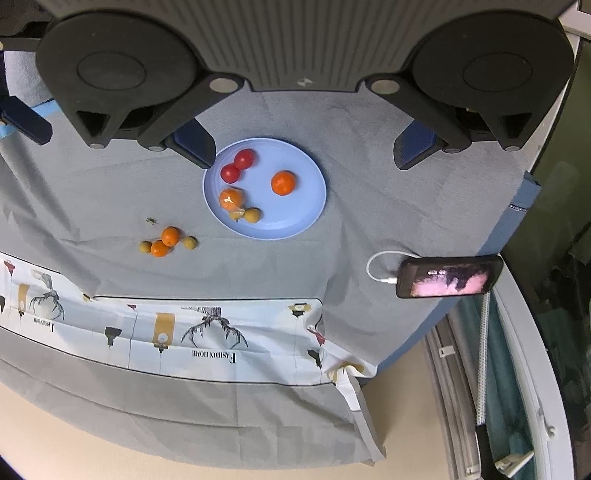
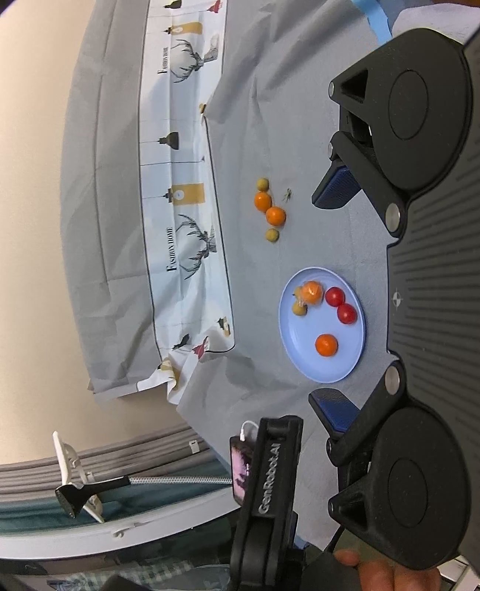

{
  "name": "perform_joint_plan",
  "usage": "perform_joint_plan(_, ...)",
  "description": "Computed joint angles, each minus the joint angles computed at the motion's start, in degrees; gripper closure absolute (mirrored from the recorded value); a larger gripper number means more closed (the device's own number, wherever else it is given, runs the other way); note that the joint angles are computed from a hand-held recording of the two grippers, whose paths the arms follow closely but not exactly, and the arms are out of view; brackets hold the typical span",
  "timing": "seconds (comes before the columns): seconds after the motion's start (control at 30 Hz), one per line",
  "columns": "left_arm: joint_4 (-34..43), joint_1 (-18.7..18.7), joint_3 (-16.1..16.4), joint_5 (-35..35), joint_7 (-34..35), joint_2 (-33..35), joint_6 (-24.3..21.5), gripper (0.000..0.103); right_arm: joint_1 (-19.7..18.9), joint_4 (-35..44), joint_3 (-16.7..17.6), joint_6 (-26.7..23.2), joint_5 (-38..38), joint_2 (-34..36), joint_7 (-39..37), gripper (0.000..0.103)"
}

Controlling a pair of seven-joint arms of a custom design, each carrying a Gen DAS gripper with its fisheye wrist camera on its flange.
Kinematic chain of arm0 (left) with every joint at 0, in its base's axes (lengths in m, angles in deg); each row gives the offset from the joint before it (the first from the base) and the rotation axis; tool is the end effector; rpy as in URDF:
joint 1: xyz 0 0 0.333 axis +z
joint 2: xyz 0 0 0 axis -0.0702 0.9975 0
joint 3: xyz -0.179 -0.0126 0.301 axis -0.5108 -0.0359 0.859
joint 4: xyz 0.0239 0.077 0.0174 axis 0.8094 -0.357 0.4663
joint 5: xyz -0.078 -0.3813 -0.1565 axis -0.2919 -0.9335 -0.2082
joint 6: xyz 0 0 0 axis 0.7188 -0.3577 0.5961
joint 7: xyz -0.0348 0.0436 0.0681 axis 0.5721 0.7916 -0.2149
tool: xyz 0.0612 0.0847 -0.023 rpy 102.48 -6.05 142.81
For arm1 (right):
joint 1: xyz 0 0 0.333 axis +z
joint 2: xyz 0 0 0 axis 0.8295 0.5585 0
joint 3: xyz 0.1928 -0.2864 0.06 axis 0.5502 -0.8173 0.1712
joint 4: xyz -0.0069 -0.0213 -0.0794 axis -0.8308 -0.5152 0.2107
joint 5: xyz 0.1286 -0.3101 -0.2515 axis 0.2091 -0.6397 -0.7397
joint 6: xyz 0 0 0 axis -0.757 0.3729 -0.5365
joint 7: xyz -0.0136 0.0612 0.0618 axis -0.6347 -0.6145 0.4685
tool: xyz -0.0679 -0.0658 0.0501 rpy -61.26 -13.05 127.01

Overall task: Organize fruits
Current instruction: 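Move both open tools toward the remaining mandarins and yellow fruits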

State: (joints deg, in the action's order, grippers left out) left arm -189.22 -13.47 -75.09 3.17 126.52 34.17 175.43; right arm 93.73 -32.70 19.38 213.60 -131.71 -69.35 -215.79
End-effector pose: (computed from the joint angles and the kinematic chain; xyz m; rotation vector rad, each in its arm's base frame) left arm 0.6237 -0.2127 0.6471 -1.5140 2.0218 -0.7181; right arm 0.5167 0.4654 0.6081 -1.3135 1.8353 -0.8562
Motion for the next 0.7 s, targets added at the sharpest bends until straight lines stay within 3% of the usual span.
perform_joint_plan(0.4,10.43,-3.1,0.31,1.05,1.32,8.74,-5.92,0.0,-2.87,-3.24,-1.45,2.57,3.15,-0.31,1.07,0.001)
perform_joint_plan(0.7,32.46,-9.96,1.78,2.02,3.2,25.51,-15.15,0.0,-7.48,-8.47,-2.77,1.59,3.66,-1.73,4.11,0.001)
